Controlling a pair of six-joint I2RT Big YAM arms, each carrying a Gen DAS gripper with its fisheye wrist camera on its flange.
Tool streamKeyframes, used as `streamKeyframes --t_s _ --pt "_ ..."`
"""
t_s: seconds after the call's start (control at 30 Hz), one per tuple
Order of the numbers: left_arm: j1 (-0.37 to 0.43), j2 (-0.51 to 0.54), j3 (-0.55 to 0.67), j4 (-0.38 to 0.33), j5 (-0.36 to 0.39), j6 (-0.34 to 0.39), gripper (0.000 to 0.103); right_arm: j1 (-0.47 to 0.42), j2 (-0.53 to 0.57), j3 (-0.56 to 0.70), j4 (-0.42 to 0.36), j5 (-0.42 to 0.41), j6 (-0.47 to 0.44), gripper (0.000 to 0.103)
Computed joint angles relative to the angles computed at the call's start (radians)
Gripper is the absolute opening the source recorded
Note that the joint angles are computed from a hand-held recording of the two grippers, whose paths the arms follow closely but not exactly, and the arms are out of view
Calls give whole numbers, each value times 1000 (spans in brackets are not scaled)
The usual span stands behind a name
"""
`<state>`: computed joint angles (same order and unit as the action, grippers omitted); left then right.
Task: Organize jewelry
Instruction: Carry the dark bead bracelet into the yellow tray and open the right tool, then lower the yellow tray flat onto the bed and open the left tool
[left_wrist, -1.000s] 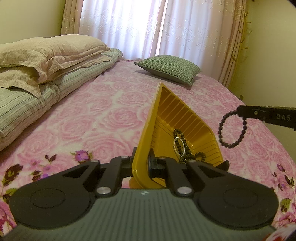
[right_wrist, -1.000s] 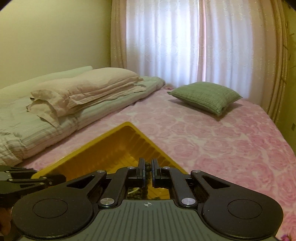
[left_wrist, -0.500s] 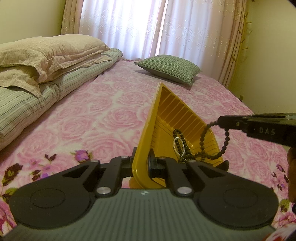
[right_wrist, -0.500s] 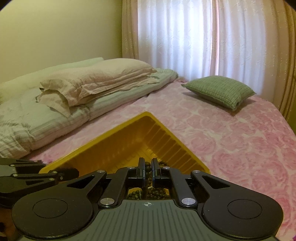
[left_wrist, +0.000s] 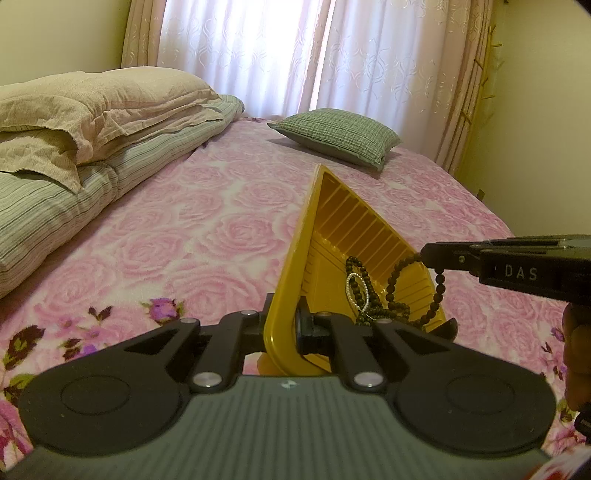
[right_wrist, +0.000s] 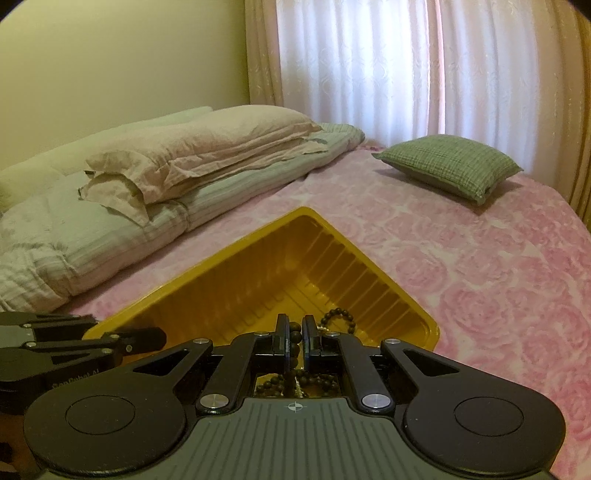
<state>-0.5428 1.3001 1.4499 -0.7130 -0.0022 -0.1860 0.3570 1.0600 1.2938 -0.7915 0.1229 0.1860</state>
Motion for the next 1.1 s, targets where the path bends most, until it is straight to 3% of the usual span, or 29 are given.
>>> streamKeyframes --t_s 0.23,0.63,0.97,1.07,1.1 --pt "0 0 1 0 1 0 7 -3 -3 -1 8 -32 -6 7" --pt "0 0 -2 1 2 0 7 -9 -23 -5 7 33 0 7" --pt "9 0 -7 -4 22 1 8 -43 -80 -50 -29 77 63 8" --pt "13 -3 -13 -7 29 -4 8 -62 -102 -69 -46 82 91 12" --pt "22 -2 -10 -12 40 -7 8 -65 -111 -75 -50 85 100 19"
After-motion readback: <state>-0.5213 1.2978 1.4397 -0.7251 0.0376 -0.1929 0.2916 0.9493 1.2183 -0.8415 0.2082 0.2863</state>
